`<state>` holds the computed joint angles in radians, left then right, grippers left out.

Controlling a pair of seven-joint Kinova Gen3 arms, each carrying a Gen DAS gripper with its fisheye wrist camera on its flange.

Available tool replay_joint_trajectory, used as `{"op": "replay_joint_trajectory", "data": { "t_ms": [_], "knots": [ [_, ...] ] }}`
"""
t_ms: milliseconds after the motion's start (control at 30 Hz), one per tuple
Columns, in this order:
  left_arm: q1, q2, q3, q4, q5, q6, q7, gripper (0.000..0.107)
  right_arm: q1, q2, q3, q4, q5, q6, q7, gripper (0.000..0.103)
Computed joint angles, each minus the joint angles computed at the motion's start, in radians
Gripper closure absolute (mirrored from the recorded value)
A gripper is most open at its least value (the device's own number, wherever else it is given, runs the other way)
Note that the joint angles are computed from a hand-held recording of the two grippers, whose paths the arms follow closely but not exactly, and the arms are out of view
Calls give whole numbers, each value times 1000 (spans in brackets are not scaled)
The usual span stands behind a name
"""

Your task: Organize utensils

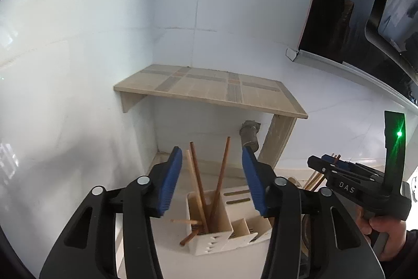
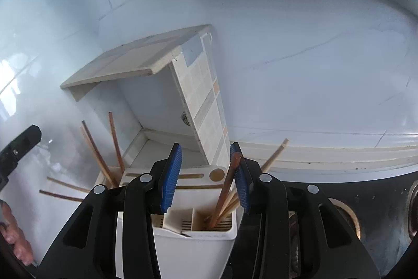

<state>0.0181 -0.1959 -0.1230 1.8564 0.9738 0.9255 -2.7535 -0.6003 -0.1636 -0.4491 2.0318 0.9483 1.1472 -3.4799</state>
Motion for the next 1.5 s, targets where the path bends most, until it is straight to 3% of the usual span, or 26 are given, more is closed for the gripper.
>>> {"op": "replay_joint_trajectory", "data": {
  "t_ms": [367,633,867,1100,1200,1433,1500],
  "knots": [
    [5,-94,-53,-9,-119,51,89,36,-49,-33,-106,-31,-46,135,-17,54],
    [13,-167,-118,-10,-211,147,131,25,-128,-34,-179,-87,-108,270,-3,49],
    [26,-232,-169,-37,-296,252,185,11,-183,-41,-223,-154,-200,351,14,32],
    [37,-261,-224,-85,-375,400,239,10,-214,-34,-254,-236,-302,428,43,21],
    [21,-272,-203,-96,-429,430,262,10,-221,-46,-264,-254,-339,446,27,19],
    [30,-279,-235,-112,-440,497,290,10,-245,-6,-315,-322,-331,550,3,17],
    [22,-288,-217,-108,-460,492,294,10,-268,6,-316,-335,-316,578,-11,10]
  ]
}}
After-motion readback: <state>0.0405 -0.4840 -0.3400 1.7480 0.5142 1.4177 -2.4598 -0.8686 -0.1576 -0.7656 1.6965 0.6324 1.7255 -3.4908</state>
